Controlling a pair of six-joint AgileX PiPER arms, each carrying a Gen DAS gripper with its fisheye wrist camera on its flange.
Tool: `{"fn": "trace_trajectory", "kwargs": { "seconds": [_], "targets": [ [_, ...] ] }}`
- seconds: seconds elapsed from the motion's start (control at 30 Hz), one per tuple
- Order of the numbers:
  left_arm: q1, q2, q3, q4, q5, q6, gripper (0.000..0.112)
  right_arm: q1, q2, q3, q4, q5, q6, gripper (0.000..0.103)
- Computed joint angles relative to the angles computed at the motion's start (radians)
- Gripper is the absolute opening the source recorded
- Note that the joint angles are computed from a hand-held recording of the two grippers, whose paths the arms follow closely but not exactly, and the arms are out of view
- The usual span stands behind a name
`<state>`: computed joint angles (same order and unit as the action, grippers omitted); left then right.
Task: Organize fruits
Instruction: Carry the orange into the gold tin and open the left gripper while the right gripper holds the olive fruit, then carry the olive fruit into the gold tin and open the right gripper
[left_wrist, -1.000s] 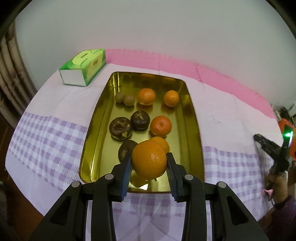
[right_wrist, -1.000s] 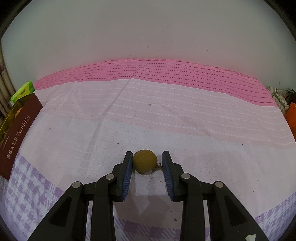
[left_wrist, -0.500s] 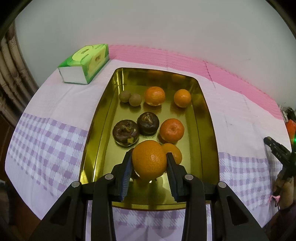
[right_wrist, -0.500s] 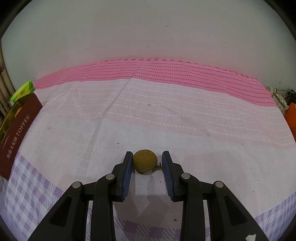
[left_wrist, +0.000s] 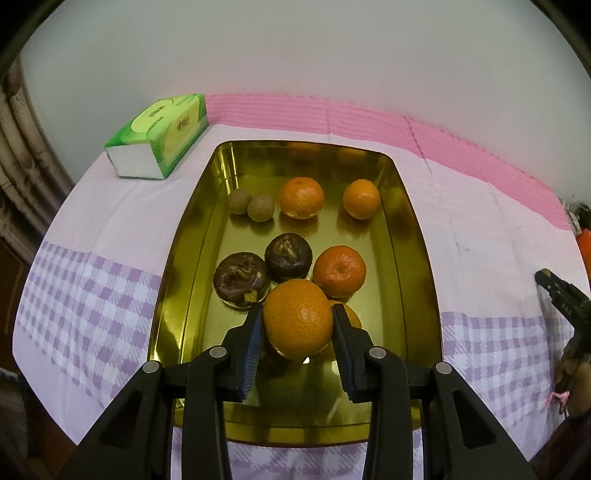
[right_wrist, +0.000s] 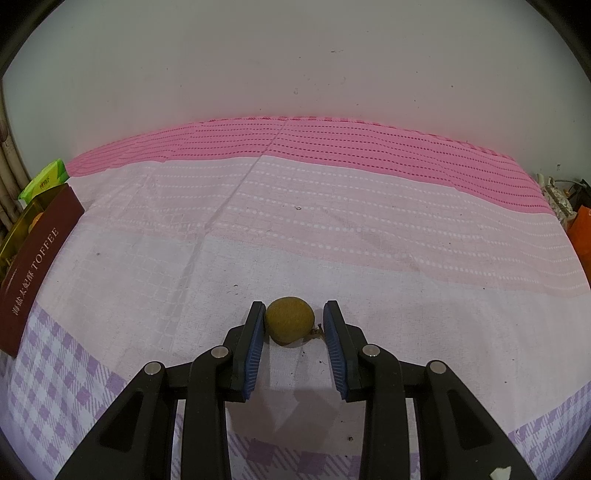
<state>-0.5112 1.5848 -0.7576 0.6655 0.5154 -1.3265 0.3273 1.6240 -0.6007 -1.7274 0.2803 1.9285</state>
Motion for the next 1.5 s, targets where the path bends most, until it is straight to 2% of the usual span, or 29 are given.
{"fn": "trace_trajectory", "kwargs": {
  "seconds": [0.33, 0.73, 1.13, 1.23, 1.3, 1.5],
  "targets": [
    [-0.024, 0.016, -0.008, 0.054, 0.022, -0.047, 0.037, 0.001, -0.003, 0.0, 0.012, 0.001, -0.011, 0.03],
    [-0.101, 0.005, -0.029, 0.102, 0.12, -0.109, 0.038, 0.0, -0.002, 0.0, 0.008, 0.0, -0.009, 0.03],
    [-0.3, -0.072, -0.101, 0.069, 0.397, -0.163, 0.04, 0.005, 0.001, -0.001, 0.015, 0.007, -0.014, 0.03],
    [-0.352, -0.102, -0.103, 0.062, 0.458, -0.194, 0.05, 0.015, -0.001, 0.001, 0.04, 0.023, -0.047, 0.029],
    [-0.396, -0.122, -0.097, 0.07, 0.502, -0.23, 0.063, 0.023, -0.011, 0.01, 0.064, 0.03, -0.066, 0.029],
    [-0.491, -0.135, -0.103, 0.078, 0.616, -0.283, 0.067, 0.039, -0.062, 0.063, 0.093, 0.024, -0.065, 0.029]
  ]
}}
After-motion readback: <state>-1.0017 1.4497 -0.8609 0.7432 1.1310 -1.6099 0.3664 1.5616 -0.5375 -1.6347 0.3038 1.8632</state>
